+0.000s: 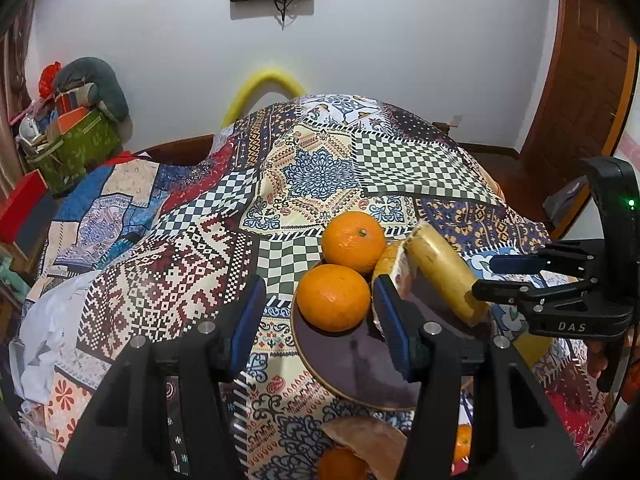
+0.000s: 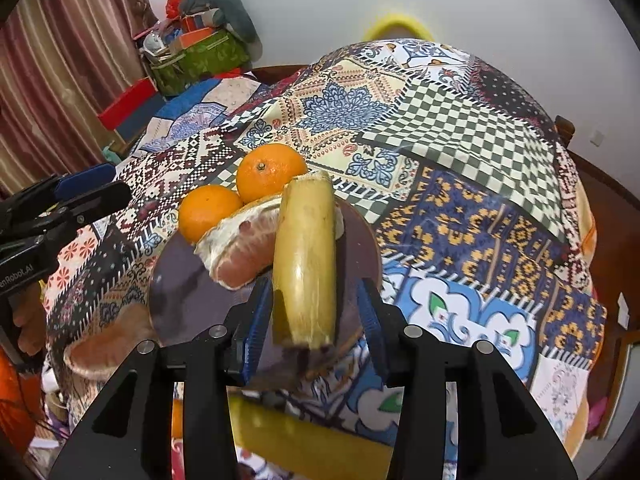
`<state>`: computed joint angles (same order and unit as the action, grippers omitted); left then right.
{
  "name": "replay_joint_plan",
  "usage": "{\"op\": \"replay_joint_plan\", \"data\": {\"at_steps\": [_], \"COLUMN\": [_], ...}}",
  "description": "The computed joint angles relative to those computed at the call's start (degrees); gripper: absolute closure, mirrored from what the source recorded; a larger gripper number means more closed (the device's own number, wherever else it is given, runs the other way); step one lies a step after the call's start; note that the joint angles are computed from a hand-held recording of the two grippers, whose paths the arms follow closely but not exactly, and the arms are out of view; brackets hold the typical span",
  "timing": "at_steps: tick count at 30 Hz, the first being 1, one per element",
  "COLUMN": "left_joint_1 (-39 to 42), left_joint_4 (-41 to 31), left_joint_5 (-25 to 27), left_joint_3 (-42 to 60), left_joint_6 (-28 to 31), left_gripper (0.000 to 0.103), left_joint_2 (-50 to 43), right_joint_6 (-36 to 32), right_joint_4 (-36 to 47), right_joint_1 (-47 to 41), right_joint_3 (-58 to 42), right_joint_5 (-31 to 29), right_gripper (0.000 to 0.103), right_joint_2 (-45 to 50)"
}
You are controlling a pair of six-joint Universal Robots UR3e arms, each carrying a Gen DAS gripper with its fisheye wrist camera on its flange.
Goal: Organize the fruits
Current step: 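Withdraw both tools from the plate toward the loose fruit, then grasp the second pomelo segment with the left tool while the right tool grasps the second yellow cylinder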
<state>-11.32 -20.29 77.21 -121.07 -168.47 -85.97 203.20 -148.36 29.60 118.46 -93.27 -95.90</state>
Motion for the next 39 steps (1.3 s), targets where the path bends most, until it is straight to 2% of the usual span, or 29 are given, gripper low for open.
{"op": "replay_joint_plan", "data": {"at_steps": [4,6,8,12,17,20,22,25,27,31,35,39], "left_joint_1": [-0.5,-0.3,-0.5,-1.2,-1.9,-2.4,-2.9,-3.4,-3.8,-3.6,-2.8,-4.9], "left_joint_4": [-1.9,-3.3,-4.3,-6.5,-9.2,-11.1,-11.6,-11.9,-12.3,-13.2,-14.4,-10.6], "left_joint_5": [0.4,0.2,0.3,0.8,1.7,2.4,2.9,3.4,3.8,3.8,2.5,4.5], "left_joint_3": [-1.7,-2.8,-3.7,-6.0,-9.6,-11.3,-12.3,-14.0,-14.8,-16.7,-18.5,-19.9], "left_joint_6": [0.3,0.6,0.6,0.4,-0.1,0.1,0.2,0.2,0.1,0.7,1.1,0.0], "left_gripper": [0.047,0.047,0.047,0.044,0.041,0.04,0.035,0.034,0.034,0.034,0.034,0.034], "left_joint_2": [3.9,6.2,7.9,11.3,15.0,17.4,18.7,20.5,21.1,22.4,23.5,21.5], "right_joint_6": [1.0,1.7,2.7,3.6,4.9,4.9,4.7,3.4,2.8,3.7,5.2,7.2], "right_joint_4": [0.8,1.5,2.1,3.3,2.3,1.4,0.9,1.6,1.2,3.0,2.5,1.6], "right_joint_1": [1.1,2.3,3.5,5.5,8.0,9.3,9.8,10.8,10.5,11.4,10.5,11.4], "right_joint_3": [2.8,4.2,5.5,7.9,10.0,9.5,8.9,6.9,7.2,7.1,10.8,12.7], "right_joint_5": [-0.6,-1.9,-2.7,-2.7,-2.6,-4.1,-4.7,-6.2,-5.2,-5.6,-4.1,-4.5], "right_gripper": [0.062,0.051,0.047,0.047,0.046,0.039,0.038,0.037,0.034,0.037,0.048,0.057], "right_joint_2": [-5.0,-7.2,-8.8,-10.7,-9.8,-8.5,-7.2,-3.8,-3.5,-3.5,-7.8,-10.0]}}
